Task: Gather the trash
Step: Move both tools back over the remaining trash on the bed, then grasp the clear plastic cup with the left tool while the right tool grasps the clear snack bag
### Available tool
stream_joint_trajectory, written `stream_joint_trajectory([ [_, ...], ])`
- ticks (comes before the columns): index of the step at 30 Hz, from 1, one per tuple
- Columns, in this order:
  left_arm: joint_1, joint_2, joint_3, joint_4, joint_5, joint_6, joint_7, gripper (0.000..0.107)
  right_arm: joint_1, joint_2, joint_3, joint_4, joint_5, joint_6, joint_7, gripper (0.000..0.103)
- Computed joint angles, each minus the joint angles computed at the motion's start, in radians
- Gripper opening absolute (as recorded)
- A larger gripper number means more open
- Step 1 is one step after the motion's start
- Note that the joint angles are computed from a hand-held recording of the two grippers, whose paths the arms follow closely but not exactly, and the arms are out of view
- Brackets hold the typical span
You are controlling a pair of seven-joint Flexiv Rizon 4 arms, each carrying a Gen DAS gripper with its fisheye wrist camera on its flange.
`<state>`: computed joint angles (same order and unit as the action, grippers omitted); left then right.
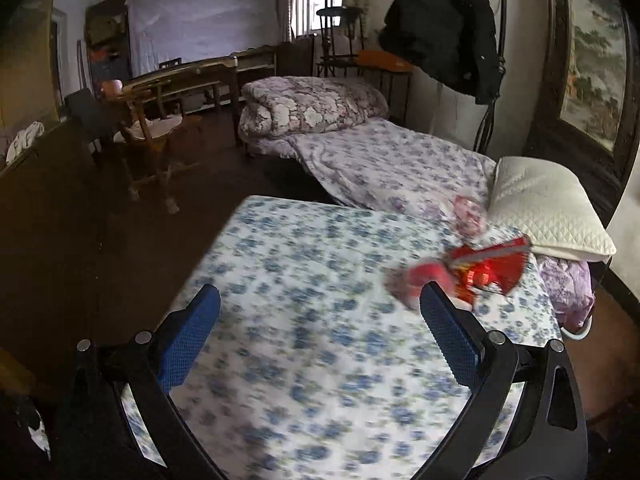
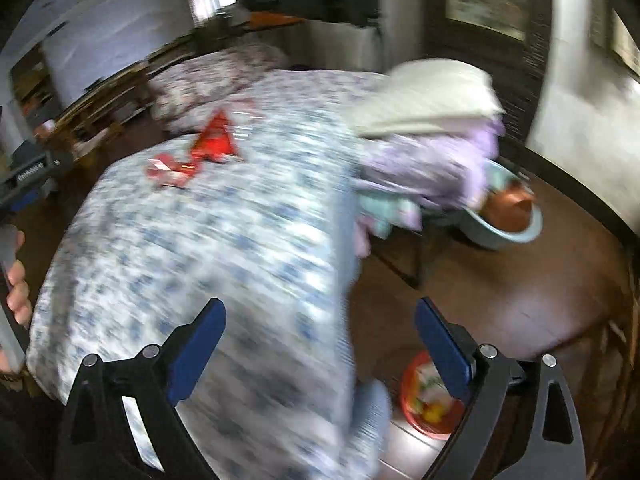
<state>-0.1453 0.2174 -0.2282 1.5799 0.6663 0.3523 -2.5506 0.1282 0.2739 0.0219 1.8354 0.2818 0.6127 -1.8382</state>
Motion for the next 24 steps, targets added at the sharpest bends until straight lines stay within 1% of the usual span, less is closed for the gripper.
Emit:
stream_joint_trajectory([
  [1,-0.001,0.017,0.016,0.018,-0.014,0.01,0.005,0.096,0.011,-0.012,0.013,-0.015,-0.007,0.006,0.012,0.093],
  [3,0.005,0.046,0.052,0.06,-0.063,0.051,0.011,0.096,0.04,-0.064,0.042,-0.058,-0.023,0.06,0.033,0.093],
  [5,0.02,0.062,0.081,0.1,-0.12,0.102,0.008,0.096,0.062,-0.134,0.066,-0.119,-0.064,0.123,0.083,0.093],
  [6,0.029,0.069,0.083,0.116,-0.138,0.117,0.0,0.096,0.069,-0.177,0.075,-0.163,-0.096,0.14,0.115,0.093],
  [7,0.035,0.076,0.096,0.136,-0.172,0.147,-0.004,0.096,0.049,-0.232,0.108,-0.231,-0.119,0.132,0.138,0.093],
  [8,0.043,0.072,0.095,0.14,-0.194,0.164,-0.002,0.096,0.001,-0.279,0.169,-0.288,-0.144,0.125,0.157,0.093],
  [9,0.046,0.074,0.102,0.151,-0.22,0.185,0.007,0.096,-0.028,-0.328,0.214,-0.348,-0.181,0.111,0.175,0.094],
  [10,0.048,0.072,0.103,0.16,-0.242,0.205,0.02,0.096,-0.028,-0.385,0.234,-0.428,-0.219,0.068,0.185,0.095],
  [11,0.055,0.065,0.095,0.158,-0.246,0.212,0.029,0.096,-0.001,-0.45,0.231,-0.51,-0.268,0.036,0.199,0.097],
  [12,0.063,0.062,0.083,0.151,-0.238,0.207,0.036,0.096,0.047,-0.511,0.196,-0.591,-0.29,-0.003,0.193,0.097],
  [13,0.071,0.055,0.066,0.137,-0.22,0.192,0.043,0.096,0.076,-0.553,0.17,-0.672,-0.278,-0.082,0.174,0.097],
  [14,0.077,0.049,0.052,0.124,-0.2,0.179,0.049,0.096,0.132,-0.61,0.111,-0.754,-0.29,-0.138,0.166,0.097],
  [15,0.08,0.044,0.045,0.115,-0.185,0.173,0.052,0.096,0.161,-0.668,0.082,-0.835,-0.299,-0.192,0.157,0.097],
  [16,0.079,0.04,0.043,0.111,-0.18,0.176,0.051,0.096,0.161,-0.716,0.084,-0.917,-0.295,-0.262,0.147,0.097],
  [18,0.076,0.032,0.047,0.109,-0.18,0.184,0.052,0.096,0.165,-0.828,0.087,-1.08,-0.292,-0.367,0.156,0.097],
  [20,0.076,0.019,0.045,0.099,-0.171,0.183,0.053,0.096,0.167,-0.905,0.089,-1.194,-0.294,-0.444,0.151,0.097],
  [21,0.074,0.013,0.045,0.094,-0.167,0.178,0.053,0.096,0.171,-0.939,0.086,-1.239,-0.297,-0.471,0.146,0.097],
  [24,0.069,-0.012,0.046,0.072,-0.155,0.159,0.057,0.096,0.174,-1.005,0.082,-1.32,-0.294,-0.526,0.147,0.096],
])
